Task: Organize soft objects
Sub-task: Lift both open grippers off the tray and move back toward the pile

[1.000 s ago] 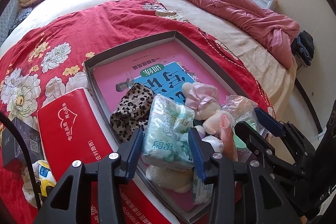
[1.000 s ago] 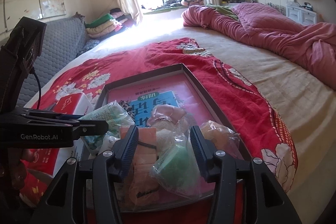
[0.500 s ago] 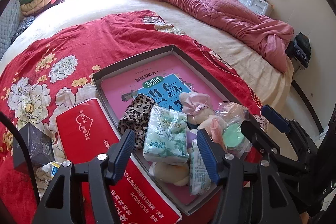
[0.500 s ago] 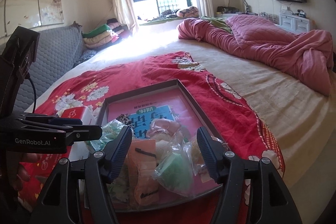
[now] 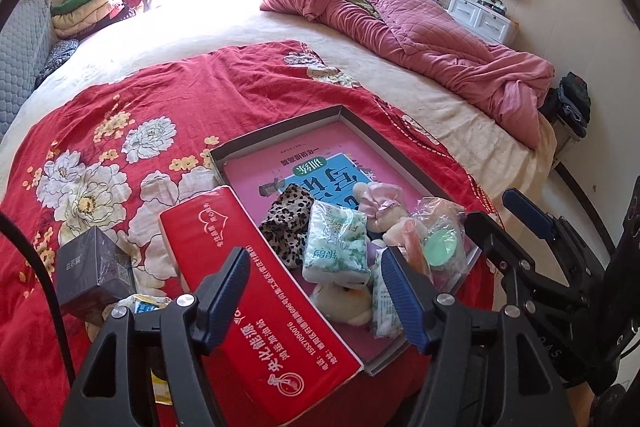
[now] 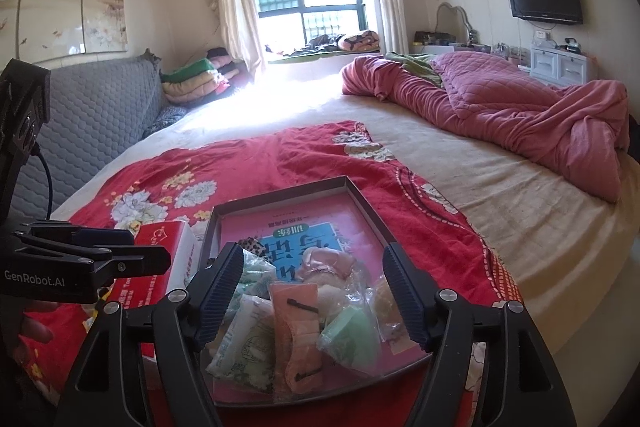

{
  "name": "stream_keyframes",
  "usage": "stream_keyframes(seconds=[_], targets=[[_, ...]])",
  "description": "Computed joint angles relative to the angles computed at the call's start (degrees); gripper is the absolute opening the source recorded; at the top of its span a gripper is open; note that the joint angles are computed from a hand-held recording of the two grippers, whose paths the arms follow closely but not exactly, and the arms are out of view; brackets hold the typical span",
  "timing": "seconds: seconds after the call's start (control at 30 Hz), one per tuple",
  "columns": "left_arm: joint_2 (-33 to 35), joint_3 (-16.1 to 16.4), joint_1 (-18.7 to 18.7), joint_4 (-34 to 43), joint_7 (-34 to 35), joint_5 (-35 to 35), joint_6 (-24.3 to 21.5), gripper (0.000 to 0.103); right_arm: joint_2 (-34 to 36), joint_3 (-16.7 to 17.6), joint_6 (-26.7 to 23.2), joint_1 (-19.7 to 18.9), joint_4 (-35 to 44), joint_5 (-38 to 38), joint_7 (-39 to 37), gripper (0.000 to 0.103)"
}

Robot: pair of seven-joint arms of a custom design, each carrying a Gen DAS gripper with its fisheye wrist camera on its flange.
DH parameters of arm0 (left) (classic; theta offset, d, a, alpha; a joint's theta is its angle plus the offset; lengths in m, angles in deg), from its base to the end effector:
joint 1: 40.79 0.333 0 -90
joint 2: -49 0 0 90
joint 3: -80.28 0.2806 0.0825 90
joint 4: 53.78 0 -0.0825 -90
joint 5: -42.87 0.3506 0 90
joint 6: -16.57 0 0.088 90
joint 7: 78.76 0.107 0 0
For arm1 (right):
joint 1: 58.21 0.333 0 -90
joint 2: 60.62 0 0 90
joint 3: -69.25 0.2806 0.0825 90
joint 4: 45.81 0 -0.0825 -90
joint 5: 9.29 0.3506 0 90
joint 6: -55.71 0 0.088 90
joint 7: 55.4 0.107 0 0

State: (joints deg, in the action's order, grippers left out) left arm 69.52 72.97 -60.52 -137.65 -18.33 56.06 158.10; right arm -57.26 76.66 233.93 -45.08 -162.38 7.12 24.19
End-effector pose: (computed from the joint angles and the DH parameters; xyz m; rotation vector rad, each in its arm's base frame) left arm 0.6028 -0.2924 0.5291 -1.8406 1.9641 -0.8067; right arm 0.5514 0.1794 0.5206 -1.7320 1.3393 -0.6284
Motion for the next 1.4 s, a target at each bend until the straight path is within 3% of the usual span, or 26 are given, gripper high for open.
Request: stream_keyframes(seconds=[0.33, 0.53, 0.7, 1.13, 1.4], targets=[[-7.5, -0.2, 1.5, -8.5, -2.7, 2.2, 2.2, 0.071, -2.1, -0.7, 0.3, 2.7, -0.6, -5.7, 1.9, 0.074], [-12.5, -1.1, 3.4, -14.6, -4.2, 3.3, 3.5, 0.072, -2.6, -0.2, -0.6, 4.7, 0.3, -2.3, -2.7, 0.075], [-16.5, -1.9, 5.5, -19.6, -5.4, 3.4, 4.0, 0.072, -2.6, 0.7, -3.4, 6.5, 2.3, 9.7, -12.5, 0.075], [-28.1, -2.8, 12.9, -37.3, -4.7, -2.5, 6.5, 0.072, -1.8, 1.4, -8.5, 10.0, 4.7, 0.5, -8.1, 0.075], [-29.0, -2.1, 14.4, -43.7, 4.7, -13.3, 8.6, 0.072, 0.9, 2.4, -12.6, 11.1, 7.8, -6.9, -3.6, 0.075]])
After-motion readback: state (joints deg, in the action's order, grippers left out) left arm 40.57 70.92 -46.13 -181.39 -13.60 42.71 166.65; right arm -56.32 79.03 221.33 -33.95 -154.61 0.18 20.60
